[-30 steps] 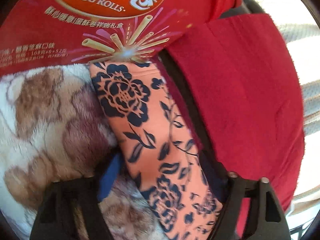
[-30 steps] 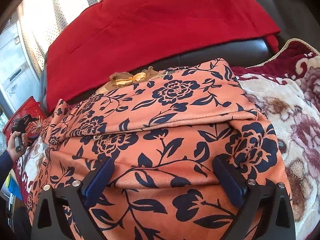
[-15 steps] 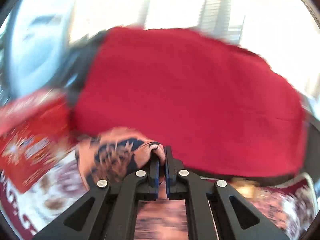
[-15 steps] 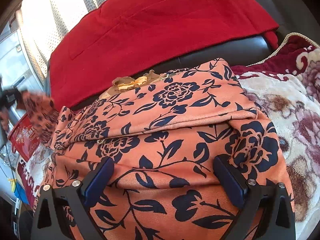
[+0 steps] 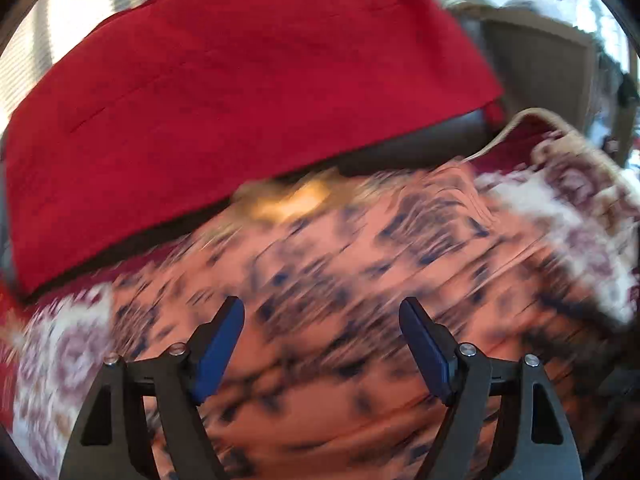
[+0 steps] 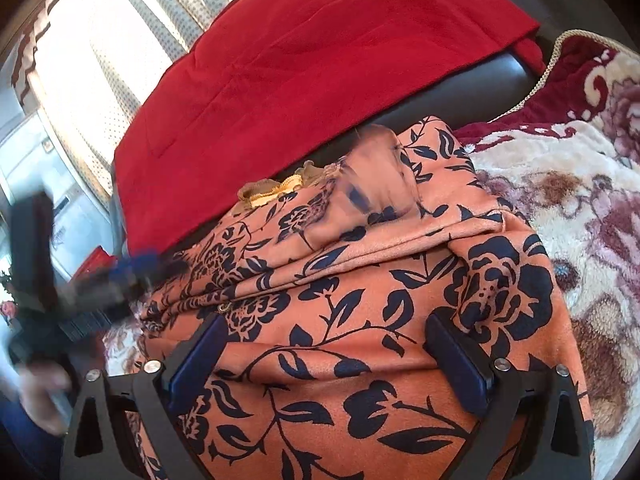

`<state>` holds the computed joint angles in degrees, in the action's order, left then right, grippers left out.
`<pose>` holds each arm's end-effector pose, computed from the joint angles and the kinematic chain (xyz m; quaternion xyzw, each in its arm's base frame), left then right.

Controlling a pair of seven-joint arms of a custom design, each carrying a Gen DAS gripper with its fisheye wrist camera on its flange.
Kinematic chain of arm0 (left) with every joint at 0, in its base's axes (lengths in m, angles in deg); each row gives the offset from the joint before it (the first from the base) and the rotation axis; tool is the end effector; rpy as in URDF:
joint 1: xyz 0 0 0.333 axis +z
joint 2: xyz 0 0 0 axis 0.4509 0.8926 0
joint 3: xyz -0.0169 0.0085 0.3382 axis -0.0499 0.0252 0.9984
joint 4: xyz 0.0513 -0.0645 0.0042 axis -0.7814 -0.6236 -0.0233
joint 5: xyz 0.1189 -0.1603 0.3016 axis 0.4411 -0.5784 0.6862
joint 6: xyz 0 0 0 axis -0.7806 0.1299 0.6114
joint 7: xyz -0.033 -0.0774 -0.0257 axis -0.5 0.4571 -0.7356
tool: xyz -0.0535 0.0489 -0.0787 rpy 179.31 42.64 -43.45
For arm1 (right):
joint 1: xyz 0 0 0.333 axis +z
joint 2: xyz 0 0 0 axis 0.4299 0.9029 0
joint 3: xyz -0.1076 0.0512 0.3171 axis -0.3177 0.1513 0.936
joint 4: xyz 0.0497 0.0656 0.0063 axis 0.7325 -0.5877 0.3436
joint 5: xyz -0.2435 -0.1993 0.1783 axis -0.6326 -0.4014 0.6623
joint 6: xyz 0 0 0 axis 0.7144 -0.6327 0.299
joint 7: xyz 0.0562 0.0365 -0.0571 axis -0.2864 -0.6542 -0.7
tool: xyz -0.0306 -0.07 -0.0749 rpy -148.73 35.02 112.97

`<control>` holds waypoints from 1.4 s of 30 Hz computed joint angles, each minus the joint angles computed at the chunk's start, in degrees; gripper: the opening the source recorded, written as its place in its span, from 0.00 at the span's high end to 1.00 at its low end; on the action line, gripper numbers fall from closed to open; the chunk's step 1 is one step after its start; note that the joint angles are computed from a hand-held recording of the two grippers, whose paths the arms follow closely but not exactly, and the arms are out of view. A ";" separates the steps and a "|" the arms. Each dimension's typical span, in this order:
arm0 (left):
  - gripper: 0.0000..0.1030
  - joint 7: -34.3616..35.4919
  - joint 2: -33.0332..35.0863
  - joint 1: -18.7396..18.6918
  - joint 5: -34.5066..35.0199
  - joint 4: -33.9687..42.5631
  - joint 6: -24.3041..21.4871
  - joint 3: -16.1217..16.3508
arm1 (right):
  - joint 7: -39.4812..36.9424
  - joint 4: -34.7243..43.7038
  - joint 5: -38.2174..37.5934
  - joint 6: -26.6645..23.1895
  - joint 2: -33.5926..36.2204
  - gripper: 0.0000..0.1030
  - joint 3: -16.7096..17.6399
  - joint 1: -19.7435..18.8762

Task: Fold small clothes

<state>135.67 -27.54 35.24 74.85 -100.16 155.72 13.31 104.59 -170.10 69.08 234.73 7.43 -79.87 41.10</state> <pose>0.3836 -0.0456 0.5466 -0.6557 0.6455 -0.2252 0.3204 0.4714 0.0980 0.5422 -0.6929 0.5538 0.0077 0.4618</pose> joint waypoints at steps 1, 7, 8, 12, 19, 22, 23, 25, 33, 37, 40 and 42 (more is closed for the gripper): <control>0.21 -0.56 -2.40 0.88 -0.39 -2.59 1.14 1.52 | 0.15 -0.02 0.20 -0.05 -0.06 0.03 -0.05 -0.02; 0.16 -4.17 -7.83 11.16 -4.59 -9.40 7.03 5.85 | 4.64 0.83 3.55 -2.12 -1.28 0.04 -1.47 -1.18; 0.16 -5.03 -7.28 11.78 -5.64 -9.87 6.77 5.67 | 5.59 1.69 3.91 -2.03 -1.10 0.04 -1.53 -1.42; 0.16 -1.83 -4.52 8.10 -10.76 -12.11 7.08 12.38 | 13.33 10.52 0.33 -3.64 4.78 0.04 -1.17 -2.77; 0.16 3.45 -6.49 3.98 -18.61 -15.04 10.27 16.98 | 35.14 23.96 -22.85 -9.15 17.48 0.42 2.82 -5.15; 0.16 3.59 -6.79 5.25 -20.00 -14.43 10.60 15.38 | 41.92 27.45 -32.83 -11.35 19.29 0.94 3.82 -4.78; 0.16 3.39 -7.05 6.16 -20.10 -14.42 11.07 14.52 | 42.66 26.90 -35.47 -9.71 18.16 0.94 4.23 -4.35; 0.16 2.67 -7.51 8.55 -19.86 -15.27 14.85 12.20 | 41.25 23.73 -39.92 -3.97 13.91 0.94 5.16 -3.32; 0.11 4.80 -1.86 6.47 -19.66 -10.32 3.94 13.49 | 41.35 14.80 -45.24 1.10 11.75 0.71 4.60 -2.98; 0.11 4.92 -2.30 6.66 -20.01 -10.36 3.97 13.36 | 42.78 12.65 -45.83 7.16 8.00 0.33 4.20 -2.81; 0.10 4.57 -1.76 7.16 -19.64 -10.21 3.98 12.65 | 38.78 13.20 -41.77 9.85 6.86 0.33 3.53 -1.36; 0.10 4.51 -1.13 7.07 -19.62 -10.02 4.39 12.67 | 31.31 16.31 -32.36 7.96 8.44 0.26 2.56 0.83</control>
<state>140.18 -28.66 42.31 55.22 -110.18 160.11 25.99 135.90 -153.80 36.72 242.69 15.87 -77.31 41.93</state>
